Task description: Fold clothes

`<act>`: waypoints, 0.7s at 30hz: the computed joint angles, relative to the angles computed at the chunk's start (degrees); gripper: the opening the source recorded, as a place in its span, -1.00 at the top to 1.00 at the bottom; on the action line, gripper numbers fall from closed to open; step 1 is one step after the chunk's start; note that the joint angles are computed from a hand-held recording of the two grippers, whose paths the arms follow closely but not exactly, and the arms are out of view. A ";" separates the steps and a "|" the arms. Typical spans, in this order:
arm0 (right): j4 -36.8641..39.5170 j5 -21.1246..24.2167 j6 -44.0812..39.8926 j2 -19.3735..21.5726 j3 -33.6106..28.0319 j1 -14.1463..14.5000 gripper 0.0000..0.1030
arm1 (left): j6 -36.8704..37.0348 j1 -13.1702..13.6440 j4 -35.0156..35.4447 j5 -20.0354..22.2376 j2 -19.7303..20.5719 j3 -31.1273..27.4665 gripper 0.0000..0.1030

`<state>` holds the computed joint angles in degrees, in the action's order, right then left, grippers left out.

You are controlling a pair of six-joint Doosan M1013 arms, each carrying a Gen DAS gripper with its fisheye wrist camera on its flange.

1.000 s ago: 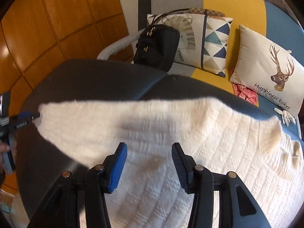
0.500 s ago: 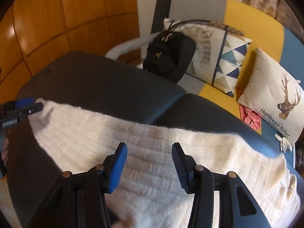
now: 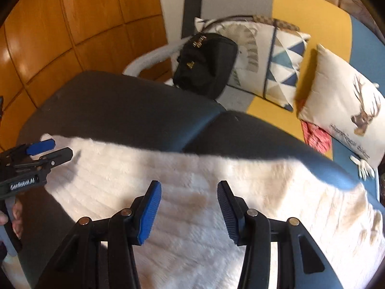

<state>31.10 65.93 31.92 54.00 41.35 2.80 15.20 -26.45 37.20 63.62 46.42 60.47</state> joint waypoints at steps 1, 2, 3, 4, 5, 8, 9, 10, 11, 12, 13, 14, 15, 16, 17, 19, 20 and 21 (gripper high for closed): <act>-1.21 -0.32 0.77 0.11 -0.05 0.06 0.05 | 2.06 -0.12 -0.85 1.90 1.25 -1.82 -0.44; -1.74 0.10 1.43 0.58 -0.64 0.12 0.05 | 1.11 -0.56 -0.44 2.64 1.21 -1.89 -0.47; -1.27 0.40 1.38 0.64 -0.84 0.03 0.05 | -0.49 -0.55 0.49 2.63 1.19 -1.77 -0.48; -0.81 0.71 1.33 0.70 -1.06 -0.07 0.05 | -1.01 -0.29 -0.27 1.97 0.93 -1.66 -0.45; -0.24 1.03 1.26 0.66 -1.16 -0.19 0.05 | -3.86 -0.32 0.20 -0.18 -0.40 0.39 -0.42; 3.00 -0.19 -2.16 -2.42 3.33 -1.10 0.05 | -9.30 -1.49 5.05 0.43 -2.96 4.47 -0.42; 3.56 -0.78 -2.90 -3.56 5.09 -1.53 0.05 | -10.74 -1.69 6.05 0.33 -3.78 6.02 -0.42; 4.06 -1.17 -3.47 -4.61 6.64 -1.97 0.05 | -12.47 -1.77 6.54 0.39 -4.69 7.78 -0.42; 4.33 -0.82 -3.32 -5.32 7.61 -2.46 0.04 | -13.80 -1.84 6.56 0.22 -5.83 9.87 -0.42; 4.43 -0.57 -3.15 -5.99 8.57 -2.92 0.04 | -15.68 -1.77 6.61 -0.16 -7.42 12.64 -0.42; 3.78 -0.79 -2.92 -6.53 9.58 -3.25 0.03 | -17.44 -2.12 6.37 0.33 -8.85 14.82 -0.42; 3.13 -1.00 -2.67 -7.05 10.56 -3.59 0.03 | -18.92 -1.99 5.57 0.00 -10.34 17.18 -0.42; 2.47 -1.20 -2.42 -7.55 11.51 -3.93 0.03 | -20.35 -1.84 4.73 -0.30 -11.75 19.44 -0.42; 1.81 -1.58 -2.15 -8.05 12.50 -4.24 0.03 | -21.81 -1.66 3.84 -0.42 -12.82 21.38 -0.42; 1.15 -2.75 -1.88 -8.52 13.75 -4.41 0.03 | -23.06 -1.41 3.21 -1.52 -13.96 23.30 -0.42; 0.39 -3.57 -0.40 -8.76 15.03 -4.74 0.03 | -25.66 -0.86 2.94 -2.92 -15.76 26.26 -0.42; 0.35 -3.54 0.44 -8.66 15.25 -4.89 0.03 | -25.94 -0.57 2.97 -3.34 -16.11 26.93 -0.42; 0.94 -3.93 0.35 -8.62 15.50 -5.02 0.03 | -25.24 -0.32 2.70 -3.78 -16.21 27.14 -0.42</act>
